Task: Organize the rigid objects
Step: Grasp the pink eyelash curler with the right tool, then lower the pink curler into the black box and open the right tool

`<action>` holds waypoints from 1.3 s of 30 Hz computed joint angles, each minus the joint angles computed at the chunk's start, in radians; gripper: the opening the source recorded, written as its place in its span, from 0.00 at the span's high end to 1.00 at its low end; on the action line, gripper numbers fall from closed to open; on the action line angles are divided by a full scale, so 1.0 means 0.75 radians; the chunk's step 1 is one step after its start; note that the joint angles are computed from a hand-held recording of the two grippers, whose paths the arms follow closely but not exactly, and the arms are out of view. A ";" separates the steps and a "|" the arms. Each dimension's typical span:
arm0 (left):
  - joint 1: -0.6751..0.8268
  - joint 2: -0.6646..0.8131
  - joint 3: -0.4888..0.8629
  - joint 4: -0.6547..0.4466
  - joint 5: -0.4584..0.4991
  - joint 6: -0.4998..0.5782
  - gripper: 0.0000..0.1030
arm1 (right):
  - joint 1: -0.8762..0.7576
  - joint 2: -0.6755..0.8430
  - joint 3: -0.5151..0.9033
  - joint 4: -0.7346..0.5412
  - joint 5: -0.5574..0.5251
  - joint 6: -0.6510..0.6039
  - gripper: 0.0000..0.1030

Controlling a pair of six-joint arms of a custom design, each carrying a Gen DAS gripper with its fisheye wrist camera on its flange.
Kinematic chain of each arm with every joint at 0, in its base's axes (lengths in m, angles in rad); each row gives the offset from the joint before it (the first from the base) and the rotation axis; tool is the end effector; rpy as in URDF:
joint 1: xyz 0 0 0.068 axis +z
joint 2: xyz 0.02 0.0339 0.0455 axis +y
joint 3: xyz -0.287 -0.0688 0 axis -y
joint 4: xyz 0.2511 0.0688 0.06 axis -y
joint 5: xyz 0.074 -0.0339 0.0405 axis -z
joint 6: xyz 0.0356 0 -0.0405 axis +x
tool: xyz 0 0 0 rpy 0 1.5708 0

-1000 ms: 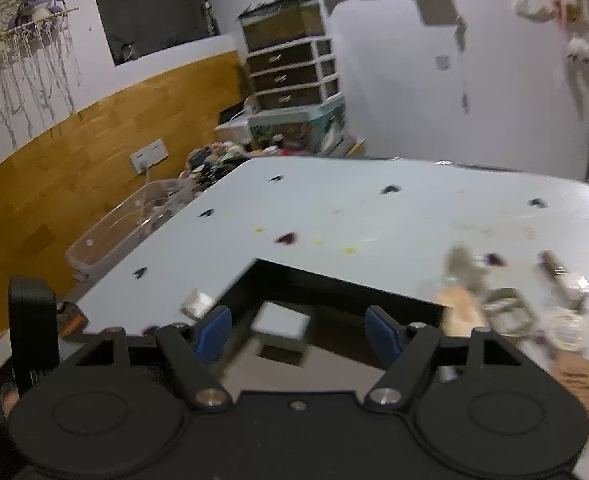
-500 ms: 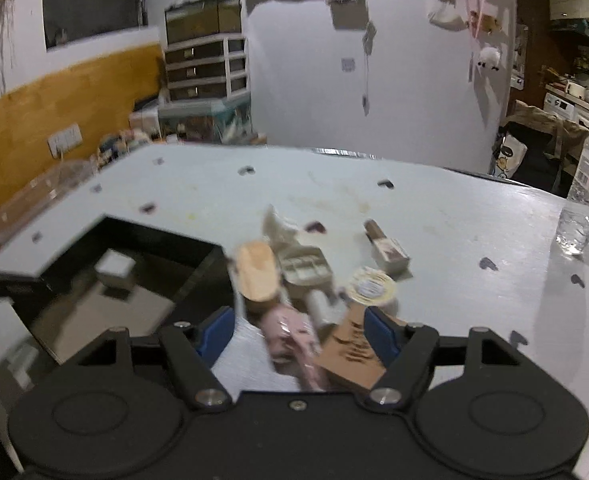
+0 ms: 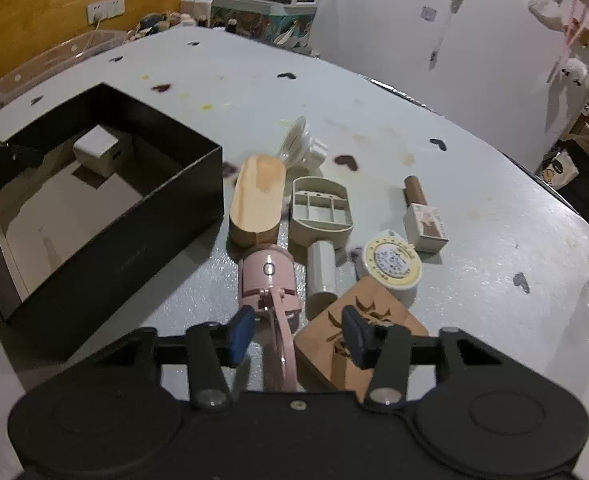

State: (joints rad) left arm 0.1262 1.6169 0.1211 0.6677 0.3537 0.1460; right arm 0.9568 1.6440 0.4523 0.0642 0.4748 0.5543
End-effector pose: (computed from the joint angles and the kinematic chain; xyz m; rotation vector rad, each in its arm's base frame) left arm 0.1846 0.0110 0.0752 0.1865 2.3449 -0.2915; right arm 0.1487 0.1827 0.0932 -0.3663 2.4777 -0.0540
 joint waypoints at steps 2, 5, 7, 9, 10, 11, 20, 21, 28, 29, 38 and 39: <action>-0.001 0.001 0.000 0.001 -0.001 0.000 0.95 | -0.016 0.008 0.004 0.014 -0.022 -0.018 0.55; -0.001 0.001 0.000 0.001 -0.001 0.000 0.95 | -0.037 0.017 0.008 0.037 -0.048 -0.031 0.61; -0.002 0.000 0.000 0.001 -0.002 -0.002 0.95 | -0.051 0.016 0.005 0.062 -0.074 -0.031 0.69; -0.001 -0.001 0.000 0.000 -0.001 -0.001 0.95 | -0.074 0.017 0.004 0.087 -0.118 -0.037 0.76; -0.001 -0.001 0.000 0.000 -0.001 -0.001 0.95 | -0.075 0.020 0.008 0.089 -0.124 -0.038 0.78; -0.001 -0.001 0.000 0.000 -0.001 -0.001 0.95 | -0.071 0.024 0.013 0.087 -0.117 -0.039 0.80; 0.000 -0.001 0.002 -0.003 0.002 -0.002 0.94 | 0.036 -0.112 0.007 0.008 0.039 0.066 0.87; 0.001 0.001 0.002 -0.002 0.005 -0.005 0.94 | 0.061 -0.164 0.005 -0.020 0.074 0.091 0.87; 0.000 0.002 0.003 -0.001 0.004 -0.014 0.94 | 0.214 -0.382 0.068 -0.046 0.175 0.189 0.87; 0.000 0.003 0.003 0.001 0.004 -0.015 0.94 | 0.214 -0.364 0.089 -0.017 0.149 0.195 0.87; 0.003 0.005 0.001 0.004 0.005 -0.010 0.94 | 0.106 0.124 0.453 0.020 -0.118 0.351 0.87; 0.003 0.005 0.001 0.004 0.005 -0.010 0.94 | 0.102 0.172 0.491 0.001 -0.126 0.369 0.87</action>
State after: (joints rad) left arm 0.1286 1.6205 0.1217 0.6709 0.3574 0.1384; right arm 1.0333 1.7733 0.8206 0.0647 0.3800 0.8310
